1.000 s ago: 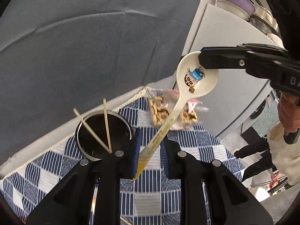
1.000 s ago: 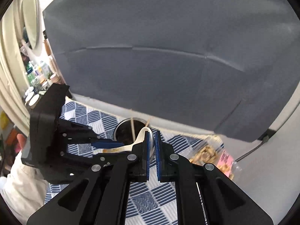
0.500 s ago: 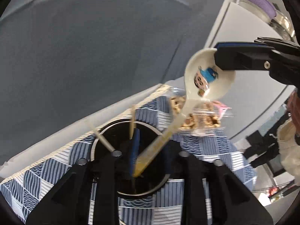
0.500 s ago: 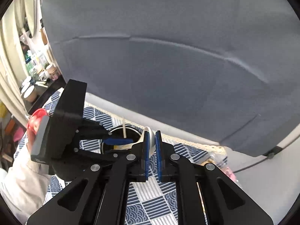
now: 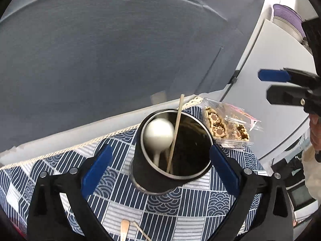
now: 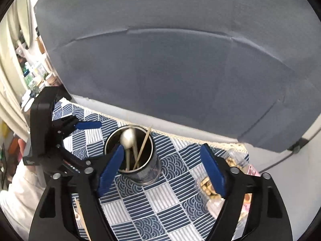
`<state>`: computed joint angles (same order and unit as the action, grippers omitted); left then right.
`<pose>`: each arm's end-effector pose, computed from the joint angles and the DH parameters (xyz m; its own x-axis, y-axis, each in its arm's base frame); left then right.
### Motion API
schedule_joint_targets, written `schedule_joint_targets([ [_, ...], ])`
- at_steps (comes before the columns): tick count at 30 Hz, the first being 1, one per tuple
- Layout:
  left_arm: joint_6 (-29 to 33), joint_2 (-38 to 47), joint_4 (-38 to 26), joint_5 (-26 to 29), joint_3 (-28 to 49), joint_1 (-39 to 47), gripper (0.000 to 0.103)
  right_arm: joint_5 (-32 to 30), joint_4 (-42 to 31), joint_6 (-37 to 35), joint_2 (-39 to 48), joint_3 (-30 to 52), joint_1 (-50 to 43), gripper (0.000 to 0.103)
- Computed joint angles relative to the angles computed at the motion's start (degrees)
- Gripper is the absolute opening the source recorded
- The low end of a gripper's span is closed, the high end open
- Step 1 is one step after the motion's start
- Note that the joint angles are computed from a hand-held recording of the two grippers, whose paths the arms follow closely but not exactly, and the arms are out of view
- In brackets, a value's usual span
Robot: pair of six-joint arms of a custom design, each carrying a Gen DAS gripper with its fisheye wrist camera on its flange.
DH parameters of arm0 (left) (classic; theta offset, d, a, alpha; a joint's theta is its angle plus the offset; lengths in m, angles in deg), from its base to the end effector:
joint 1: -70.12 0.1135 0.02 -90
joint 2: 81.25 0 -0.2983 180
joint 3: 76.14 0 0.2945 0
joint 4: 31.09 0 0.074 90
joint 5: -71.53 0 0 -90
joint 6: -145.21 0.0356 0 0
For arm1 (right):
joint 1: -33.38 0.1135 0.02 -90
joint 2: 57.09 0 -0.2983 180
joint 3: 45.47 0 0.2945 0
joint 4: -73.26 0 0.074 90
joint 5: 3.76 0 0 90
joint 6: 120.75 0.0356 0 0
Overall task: Organize utensils
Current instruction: 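Carry the spoon with the right tool and drop it into the black holder, then move the right tool back toward the remaining spoons and chopsticks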
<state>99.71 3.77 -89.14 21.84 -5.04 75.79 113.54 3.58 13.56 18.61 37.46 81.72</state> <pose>0.3120 0.0078 0.2436 -0.5881 0.4787 -0.6519 0.7516 0.6212 -0.2218 0.2032 0.2038 0.3460 -0.7870 0.0493 -0.6150 0.0375 0.9988 0.0321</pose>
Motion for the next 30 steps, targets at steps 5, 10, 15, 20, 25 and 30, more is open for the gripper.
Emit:
schedule_joint_targets([
  [5, 3.3, -3.0, -1.3, 0.6, -2.0, 3.5, 0.097, 2.9, -1.8, 4.4, -0.4, -0.2, 5.1, 0.085],
  [10, 7.0, -7.9, -3.3, 0.2, -5.0, 7.8, 0.097, 5.0, -5.0, 10.3, 0.2, 0.7, 9.9, 0.086],
  [15, 14.4, -11.0, -8.6, 0.9, -5.9, 14.1, 0.097, 6.8, -7.9, 16.2, 1.5, 2.1, 15.6, 0.086],
  [20, 22.6, -12.7, -14.1, 1.8, -5.9, 21.2, 0.097, 8.3, -10.2, 20.9, 4.3, 3.7, 20.3, 0.087],
  [25, 30.4, -12.9, -17.2, 1.4, -7.6, 28.0, 0.097, 7.6, -9.8, 24.7, 6.7, 3.8, 23.8, 0.087],
  [30, 36.9, -11.0, -17.9, -0.5, -9.3, 34.2, 0.097, 6.7, -8.4, 27.4, 9.3, 3.7, 26.3, 0.087],
])
